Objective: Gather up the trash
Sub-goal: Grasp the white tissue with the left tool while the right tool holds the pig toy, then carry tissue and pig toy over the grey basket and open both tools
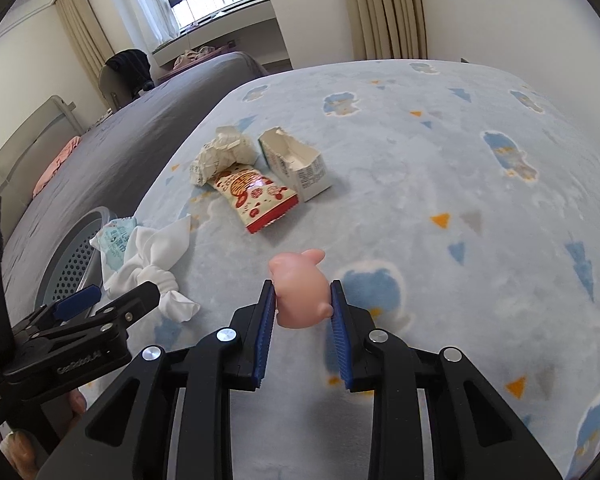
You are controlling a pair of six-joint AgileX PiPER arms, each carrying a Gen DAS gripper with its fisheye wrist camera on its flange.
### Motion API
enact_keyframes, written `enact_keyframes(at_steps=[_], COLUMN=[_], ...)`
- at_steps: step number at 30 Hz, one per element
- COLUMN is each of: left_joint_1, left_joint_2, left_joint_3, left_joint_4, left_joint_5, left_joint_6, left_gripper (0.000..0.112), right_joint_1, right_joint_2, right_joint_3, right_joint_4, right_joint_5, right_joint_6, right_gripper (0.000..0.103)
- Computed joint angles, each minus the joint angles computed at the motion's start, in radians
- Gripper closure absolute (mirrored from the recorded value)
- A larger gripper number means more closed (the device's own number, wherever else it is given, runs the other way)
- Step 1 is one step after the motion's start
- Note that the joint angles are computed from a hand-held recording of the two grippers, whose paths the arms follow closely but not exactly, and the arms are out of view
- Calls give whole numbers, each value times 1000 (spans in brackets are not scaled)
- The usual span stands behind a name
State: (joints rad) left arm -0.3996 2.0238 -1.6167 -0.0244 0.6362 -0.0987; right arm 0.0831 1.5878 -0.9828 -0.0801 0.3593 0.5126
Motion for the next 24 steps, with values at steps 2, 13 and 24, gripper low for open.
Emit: enact_keyframes(at_steps=[2, 13, 24], left_joint_1=[-13, -62, -52], left_joint_2=[17, 95, 27], left_joint_3=[-20, -122, -31], left_joint_4=[15, 78, -5], left_joint_5=[1, 51, 28], left_joint_6=[-24, -107, -3], left_gripper=[16, 60, 83], right_joint_1=[-14, -44, -47], right_joint_2=[-14, -47, -61], right_joint_3=[10, 36, 44], right_joint_4=[1, 41, 34], right_joint_5=[-1, -13, -18], right_joint_6=[2, -35, -27], right_gripper=[76, 76, 76])
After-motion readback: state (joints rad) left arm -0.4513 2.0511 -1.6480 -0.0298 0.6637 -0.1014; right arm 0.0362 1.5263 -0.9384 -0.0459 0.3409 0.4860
